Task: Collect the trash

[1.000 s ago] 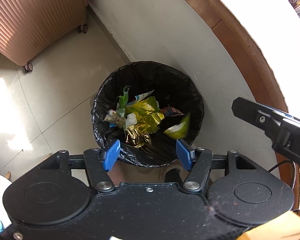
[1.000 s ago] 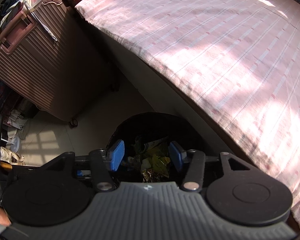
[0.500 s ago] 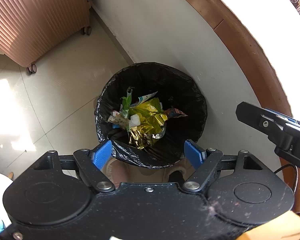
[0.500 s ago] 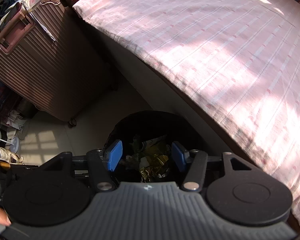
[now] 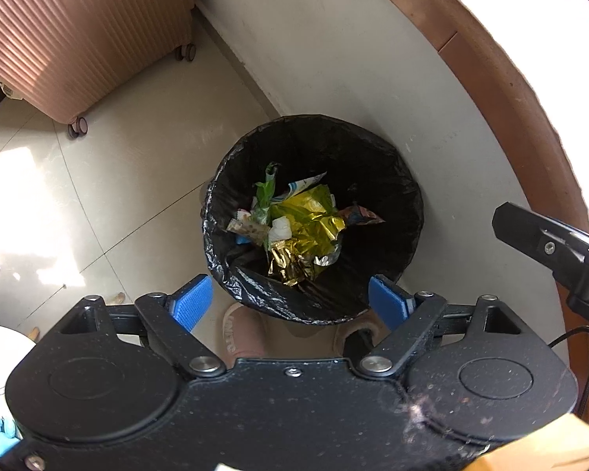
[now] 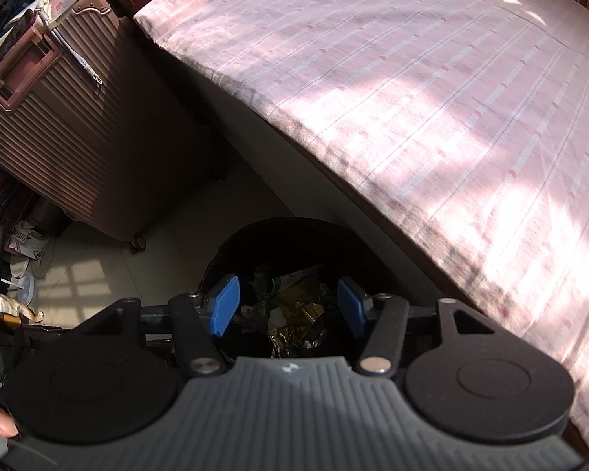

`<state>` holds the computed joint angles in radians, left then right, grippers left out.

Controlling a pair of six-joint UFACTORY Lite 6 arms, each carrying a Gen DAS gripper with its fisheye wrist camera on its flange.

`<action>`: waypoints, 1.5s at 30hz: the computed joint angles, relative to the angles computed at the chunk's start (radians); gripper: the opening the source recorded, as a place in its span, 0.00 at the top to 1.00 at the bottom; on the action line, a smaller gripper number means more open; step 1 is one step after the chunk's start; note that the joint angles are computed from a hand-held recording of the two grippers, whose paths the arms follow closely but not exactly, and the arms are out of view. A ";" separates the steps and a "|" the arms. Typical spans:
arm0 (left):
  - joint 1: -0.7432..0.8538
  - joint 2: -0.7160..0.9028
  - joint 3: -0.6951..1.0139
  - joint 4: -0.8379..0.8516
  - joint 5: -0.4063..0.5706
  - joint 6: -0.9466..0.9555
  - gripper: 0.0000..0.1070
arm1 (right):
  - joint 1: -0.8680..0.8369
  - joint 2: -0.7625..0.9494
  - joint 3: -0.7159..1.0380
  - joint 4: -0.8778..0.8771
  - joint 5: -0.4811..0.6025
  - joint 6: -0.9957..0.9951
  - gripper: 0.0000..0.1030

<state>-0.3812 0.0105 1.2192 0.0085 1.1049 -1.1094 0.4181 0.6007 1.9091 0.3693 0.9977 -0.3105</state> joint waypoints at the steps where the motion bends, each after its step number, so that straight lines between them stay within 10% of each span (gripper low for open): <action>1: 0.004 -0.007 -0.006 -0.006 -0.006 0.003 0.20 | 0.003 0.002 0.003 -0.003 0.001 0.004 0.33; 45: 0.073 -0.082 -0.106 -0.110 -0.089 0.170 0.20 | 0.022 0.020 -0.010 -0.035 -0.018 0.025 0.31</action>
<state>-0.3085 -0.0711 1.1129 -0.1011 1.0160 -0.9394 0.4398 0.6204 1.8995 0.3343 0.9794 -0.2859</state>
